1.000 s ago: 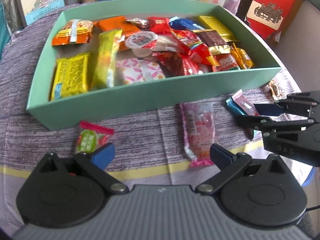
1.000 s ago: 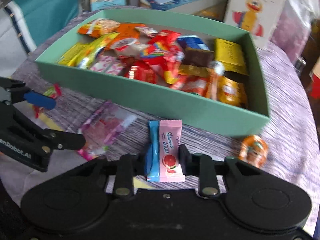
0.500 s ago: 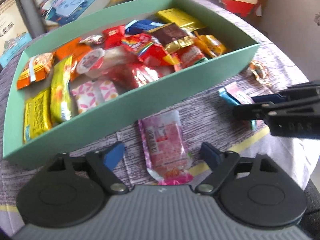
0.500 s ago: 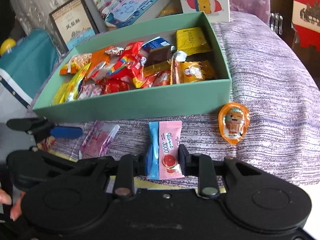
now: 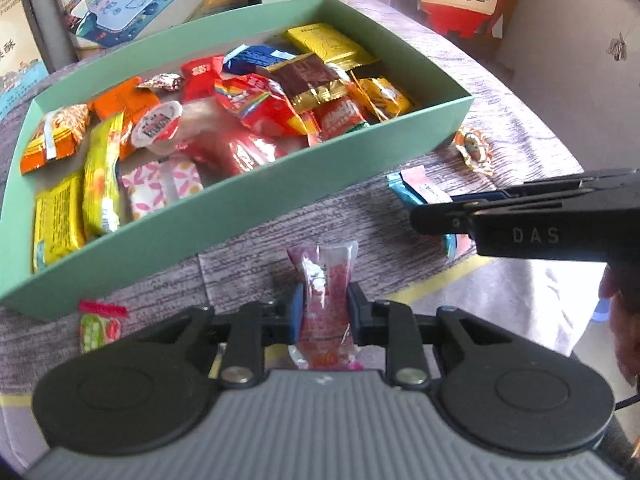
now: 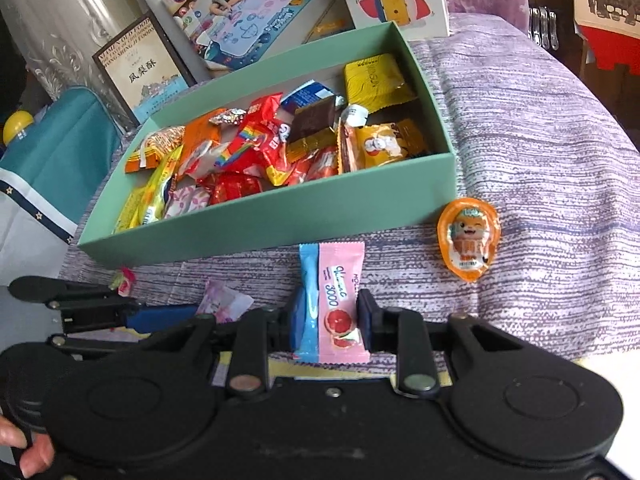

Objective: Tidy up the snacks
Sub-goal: 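Carry the jelly pack and pink-blue candy into the green tray and open both tools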

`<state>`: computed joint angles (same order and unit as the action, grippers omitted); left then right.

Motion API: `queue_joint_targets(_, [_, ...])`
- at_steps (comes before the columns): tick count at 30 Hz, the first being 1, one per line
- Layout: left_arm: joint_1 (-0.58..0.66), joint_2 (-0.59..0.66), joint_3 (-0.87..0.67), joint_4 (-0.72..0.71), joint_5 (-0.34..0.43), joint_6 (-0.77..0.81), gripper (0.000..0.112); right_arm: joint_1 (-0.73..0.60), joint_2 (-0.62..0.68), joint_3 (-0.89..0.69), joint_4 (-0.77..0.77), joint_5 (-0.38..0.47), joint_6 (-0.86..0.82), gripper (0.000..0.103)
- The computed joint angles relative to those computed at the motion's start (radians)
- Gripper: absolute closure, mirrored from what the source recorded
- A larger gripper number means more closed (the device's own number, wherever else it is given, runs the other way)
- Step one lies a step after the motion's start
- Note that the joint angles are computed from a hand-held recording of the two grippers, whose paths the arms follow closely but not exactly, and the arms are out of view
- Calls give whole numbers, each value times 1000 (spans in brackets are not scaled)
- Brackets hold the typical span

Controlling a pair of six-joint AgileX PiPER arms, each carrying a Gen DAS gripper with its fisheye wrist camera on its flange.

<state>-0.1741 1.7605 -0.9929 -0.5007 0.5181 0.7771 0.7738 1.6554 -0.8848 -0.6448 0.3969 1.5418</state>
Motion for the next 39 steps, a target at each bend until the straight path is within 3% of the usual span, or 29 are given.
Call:
queue_joint_targets(9, [65,-89,-5,-88,82,68,90,17,-72,-20,45,39,-46,77])
queue_joint_targets(16, [130,-79,-131,-123,154,79,90,-33,-62,-166,128,109,-228,77])
queue_joint_targets(21, [149,45,-349,-72,203,-27,90,-108,29,-318,189,138,-352,77])
queue_joint_targets(33, [65,496,-1026,85,385,-335,89,-336,396,-781,462,224,-745,76])
queue_joint_targets(39, [33,675,-1303,135,487,-420,89,-386,520,-916,533,229,-826,76])
